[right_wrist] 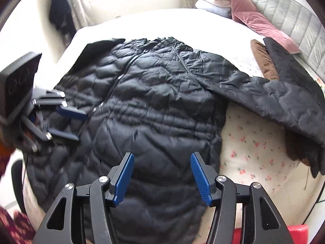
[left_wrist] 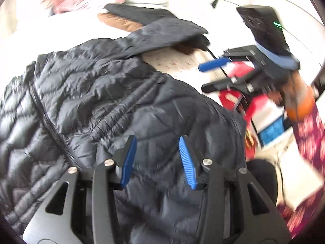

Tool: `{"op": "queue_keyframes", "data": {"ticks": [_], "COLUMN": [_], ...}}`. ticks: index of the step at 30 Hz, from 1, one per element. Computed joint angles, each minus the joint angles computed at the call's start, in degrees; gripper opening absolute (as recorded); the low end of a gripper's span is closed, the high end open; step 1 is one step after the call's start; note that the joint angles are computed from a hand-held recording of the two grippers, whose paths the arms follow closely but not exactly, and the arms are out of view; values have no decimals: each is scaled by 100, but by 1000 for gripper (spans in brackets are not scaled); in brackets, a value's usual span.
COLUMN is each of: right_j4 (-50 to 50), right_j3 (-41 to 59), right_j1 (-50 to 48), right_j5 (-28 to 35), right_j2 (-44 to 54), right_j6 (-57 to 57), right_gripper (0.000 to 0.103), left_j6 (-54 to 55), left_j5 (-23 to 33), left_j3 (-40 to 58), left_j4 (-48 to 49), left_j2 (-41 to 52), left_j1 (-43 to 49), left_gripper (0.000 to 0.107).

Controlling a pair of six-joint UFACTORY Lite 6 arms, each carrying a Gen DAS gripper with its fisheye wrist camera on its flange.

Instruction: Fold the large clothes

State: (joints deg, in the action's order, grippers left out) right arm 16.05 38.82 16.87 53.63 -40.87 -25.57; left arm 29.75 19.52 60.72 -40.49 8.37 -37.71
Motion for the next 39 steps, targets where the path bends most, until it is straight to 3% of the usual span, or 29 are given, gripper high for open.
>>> {"op": "queue_keyframes", "data": {"ticks": [2,4,6,8,12,15,18,23,25,26,28,29,30,32,35,39], "right_j4": [-314,-385,-277,-339,57,-70,-179,-392,-716,-852,-1034,-1170,-1354,-1690,-1963,-2069], "right_j3": [-39,-339,-618,-855,-828,-674,-567,-392,-433,-401,-388,-311,-240,-119,52,166], "right_j1": [660,866,871,873,429,265,244,284,568,663,798,894,1037,1250,1498,1698], "right_j5": [-615,-942,-1194,-1260,-921,-700,-620,-595,-770,-792,-825,-826,-826,-762,-719,-783], "right_j2": [577,864,1387,1374,1030,867,657,607,681,734,827,943,1037,1133,1243,1317], "right_j6": [942,1293,1359,1395,1059,1254,1389,1701,2174,2360,2617,2798,3029,3365,3688,3935], "right_gripper": [59,59,59,59,62,63,63,64,64,64,64,64,64,64,64,64], "left_j6": [-1154,-2353,-2959,-2985,-2920,-2349,-1506,-1351,-1418,-1439,-1514,-1498,-1491,-968,831,3229], "left_j5": [196,690,753,809,980,1099,1170,1321,1581,1807,2078,2032,1824,870,-205,-871], "left_j3": [450,872,581,113,-587,-433,386,2584,3617,4177,4937,5000,4823,3806,2130,304], "left_j4": [836,1862,2354,2440,2819,2847,2122,1458,1165,983,688,547,465,167,-1148,-3128], "left_j2": [632,1163,907,279,-1170,-1402,-723,1705,2727,3237,3937,4023,3890,3006,1207,-890], "left_j1": [-35,-43,6,333,1559,2945,4271,5307,5446,5503,5531,5514,5475,5360,5462,6302], "left_gripper": [62,62,62,62,80,80,80,80,75,65,41,15,7,6,6,7]}}
